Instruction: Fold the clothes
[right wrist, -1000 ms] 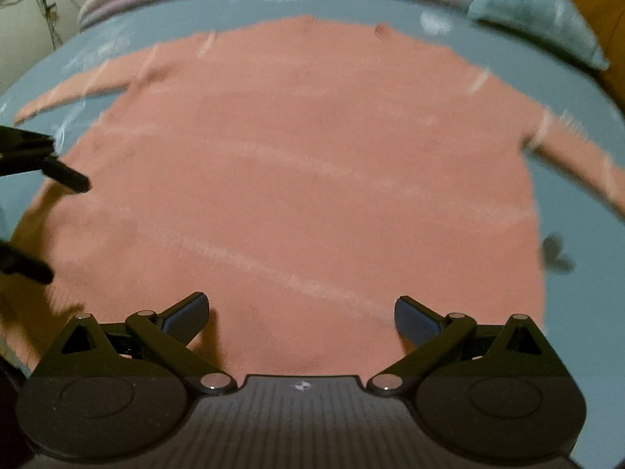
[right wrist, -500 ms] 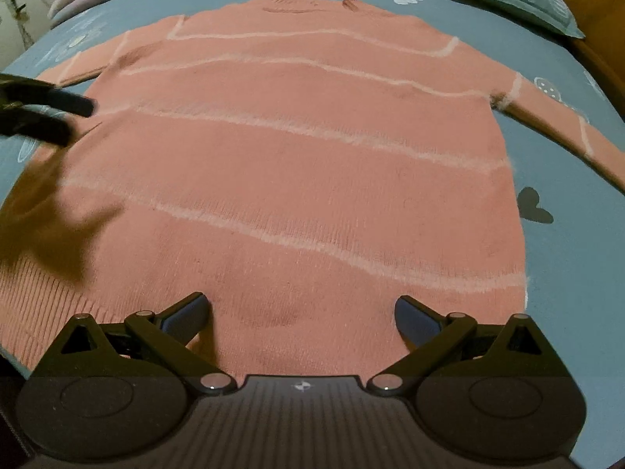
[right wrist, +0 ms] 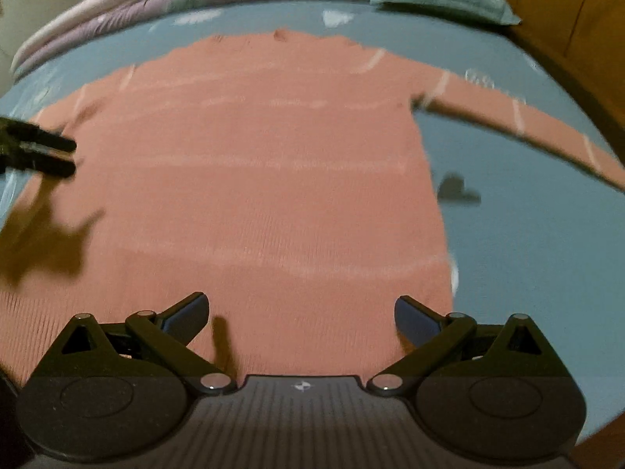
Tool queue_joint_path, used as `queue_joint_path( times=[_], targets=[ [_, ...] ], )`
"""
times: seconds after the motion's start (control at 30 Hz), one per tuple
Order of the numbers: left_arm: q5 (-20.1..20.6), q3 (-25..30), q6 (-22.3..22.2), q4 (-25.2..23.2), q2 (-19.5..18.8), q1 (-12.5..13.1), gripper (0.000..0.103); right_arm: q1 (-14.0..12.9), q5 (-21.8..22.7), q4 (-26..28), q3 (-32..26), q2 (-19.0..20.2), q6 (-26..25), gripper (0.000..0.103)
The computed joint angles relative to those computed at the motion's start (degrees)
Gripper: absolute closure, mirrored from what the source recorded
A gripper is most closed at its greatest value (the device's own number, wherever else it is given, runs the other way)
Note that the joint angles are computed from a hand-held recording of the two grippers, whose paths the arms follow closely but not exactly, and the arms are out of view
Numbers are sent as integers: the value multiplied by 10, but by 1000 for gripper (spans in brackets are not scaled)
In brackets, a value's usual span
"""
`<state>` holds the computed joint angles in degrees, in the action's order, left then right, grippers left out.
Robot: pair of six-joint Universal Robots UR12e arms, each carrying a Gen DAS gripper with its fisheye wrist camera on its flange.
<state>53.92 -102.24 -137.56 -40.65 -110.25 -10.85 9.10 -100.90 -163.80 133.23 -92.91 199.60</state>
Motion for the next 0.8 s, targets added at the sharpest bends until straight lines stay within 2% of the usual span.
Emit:
queue_joint_path(
  times=[0.13, 0.27, 0.37, 0.5, 0.57, 0.67, 0.73, 0.8],
  targets=[
    [27, -6, 8, 47, 1, -20, 1, 0, -22, 20, -13, 23, -7, 0],
    [40, -10, 18, 60, 2, -20, 1, -4, -30, 4, 26, -9, 77, 0],
    [34, -1, 20, 54, -6, -21, 1, -1, -25, 18, 34, -27, 96, 0],
    [1, 17, 18, 61, -22, -29, 1, 12, -51, 34, 20, -10, 90, 0],
    [-12, 24, 16, 75, -31, -37, 1, 7, -47, 22, 23, -8, 98, 0],
    [4, 31, -2, 103, -41, -52, 1, 8, -50, 13, 28, -9, 99, 0],
    [7, 37, -1, 95, -47, -57, 1, 9, -54, 11, 28, -8, 104, 0],
    [33, 42, -11, 85, -53, -62, 1, 13, -61, 5, 29, -6, 109, 0]
  ],
)
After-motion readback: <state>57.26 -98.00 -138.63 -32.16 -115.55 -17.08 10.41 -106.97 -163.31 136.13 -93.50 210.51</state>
